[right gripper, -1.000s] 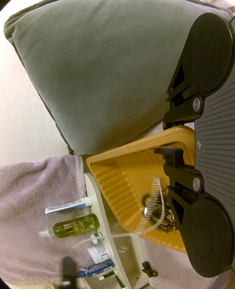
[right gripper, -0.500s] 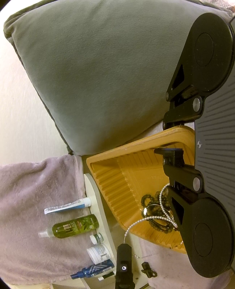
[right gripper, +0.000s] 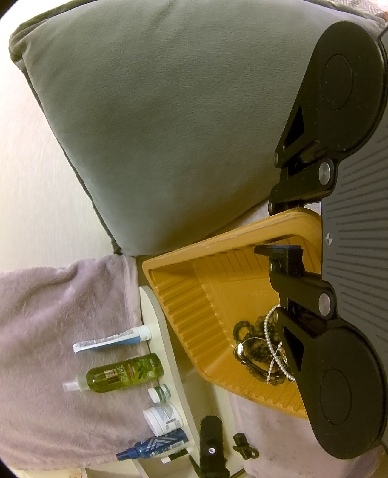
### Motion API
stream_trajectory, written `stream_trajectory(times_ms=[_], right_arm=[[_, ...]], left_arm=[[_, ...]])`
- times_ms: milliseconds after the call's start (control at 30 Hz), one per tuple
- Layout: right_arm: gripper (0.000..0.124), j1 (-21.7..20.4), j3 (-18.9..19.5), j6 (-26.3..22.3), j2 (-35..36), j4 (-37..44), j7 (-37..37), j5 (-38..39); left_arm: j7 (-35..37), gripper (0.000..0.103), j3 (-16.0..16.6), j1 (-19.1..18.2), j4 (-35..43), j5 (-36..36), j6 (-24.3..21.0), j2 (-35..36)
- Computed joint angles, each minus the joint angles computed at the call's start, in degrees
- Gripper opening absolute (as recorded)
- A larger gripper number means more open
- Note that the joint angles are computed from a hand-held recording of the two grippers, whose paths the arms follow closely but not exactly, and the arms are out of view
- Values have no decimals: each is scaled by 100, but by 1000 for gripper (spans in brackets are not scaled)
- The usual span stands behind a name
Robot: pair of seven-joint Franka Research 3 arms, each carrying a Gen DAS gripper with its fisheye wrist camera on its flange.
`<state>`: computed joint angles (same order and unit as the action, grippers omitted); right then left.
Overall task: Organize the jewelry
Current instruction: 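Move the left gripper to the dark bead bracelet and grasp it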
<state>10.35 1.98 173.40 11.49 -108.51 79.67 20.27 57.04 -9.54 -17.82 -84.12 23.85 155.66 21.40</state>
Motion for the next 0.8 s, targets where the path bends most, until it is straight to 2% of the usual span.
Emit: stream_trajectory(times_ms=[167,300,533,800], right_arm=[[8,2,-2,-5,3,4,-8,1],[8,12,-15,-1,0,-3,10,-22],[8,11,-24,-12,-12,-28,-2,-43],[8,87,-121,-33,23,6,156,-282]], left_arm=[[-596,24,281,-128,-383,546,1,-245],[-1361,24,460,-173,-806,1215,-92,-530],[-2536,24,453,33,-1551,2358,-469,-1072],[-3052,24,244,503,-2161,2822,-886,-1524]])
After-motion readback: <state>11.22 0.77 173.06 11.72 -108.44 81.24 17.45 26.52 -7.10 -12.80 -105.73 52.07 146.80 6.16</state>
